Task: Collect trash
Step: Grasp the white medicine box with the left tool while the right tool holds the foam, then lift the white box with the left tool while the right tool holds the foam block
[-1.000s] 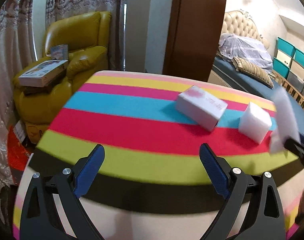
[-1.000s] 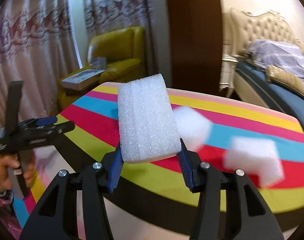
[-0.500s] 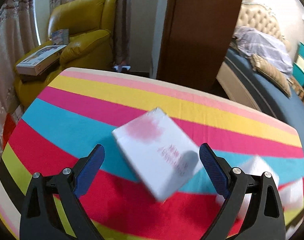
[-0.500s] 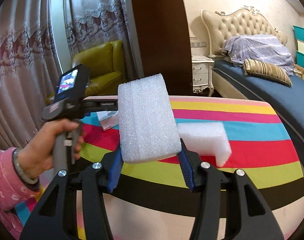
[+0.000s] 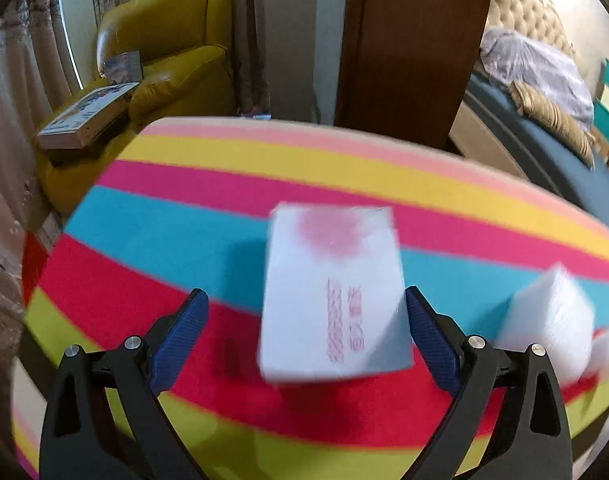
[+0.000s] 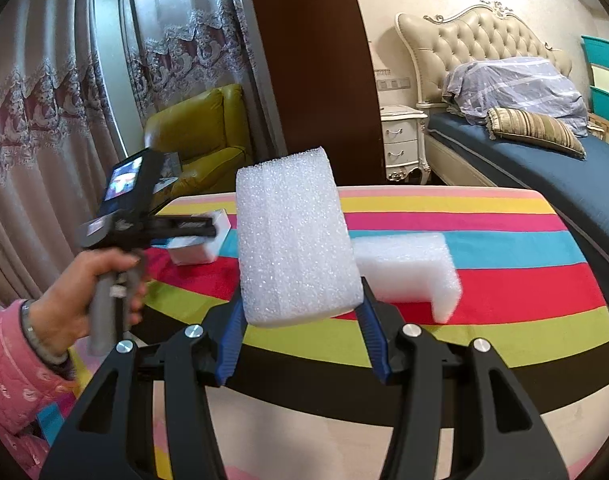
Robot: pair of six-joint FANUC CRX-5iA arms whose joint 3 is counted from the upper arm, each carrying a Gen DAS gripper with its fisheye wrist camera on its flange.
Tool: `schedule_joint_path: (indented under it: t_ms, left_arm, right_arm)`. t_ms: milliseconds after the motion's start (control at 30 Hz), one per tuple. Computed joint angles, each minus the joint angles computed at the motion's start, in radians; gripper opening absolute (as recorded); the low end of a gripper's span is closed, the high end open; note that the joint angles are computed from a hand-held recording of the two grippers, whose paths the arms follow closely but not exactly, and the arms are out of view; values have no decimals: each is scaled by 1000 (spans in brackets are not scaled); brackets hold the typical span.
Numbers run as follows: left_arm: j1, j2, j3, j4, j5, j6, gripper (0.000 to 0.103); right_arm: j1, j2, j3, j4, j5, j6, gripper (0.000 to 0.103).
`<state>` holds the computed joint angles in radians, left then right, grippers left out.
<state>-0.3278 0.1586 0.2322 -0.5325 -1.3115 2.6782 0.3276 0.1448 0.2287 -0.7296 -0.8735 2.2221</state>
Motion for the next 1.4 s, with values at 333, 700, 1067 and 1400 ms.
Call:
schedule_joint_path:
  t_ms: [333, 700, 1067, 1400]
  left_arm:
    - [40, -159, -197, 49, 253, -123, 91]
    - [55, -169, -245, 97, 333, -259, 64]
    - [-102, -242, -284, -15, 299, -161, 64]
    - [-299, -266, -278, -173, 199, 46, 64]
  right_arm:
    - [103, -6, -26, 113, 27, -95, 50]
    - [156, -19, -96, 263, 106, -326, 50]
    - [201, -29, -132, 350, 120, -377, 50]
    - [223, -115, -231, 426, 147, -405, 50]
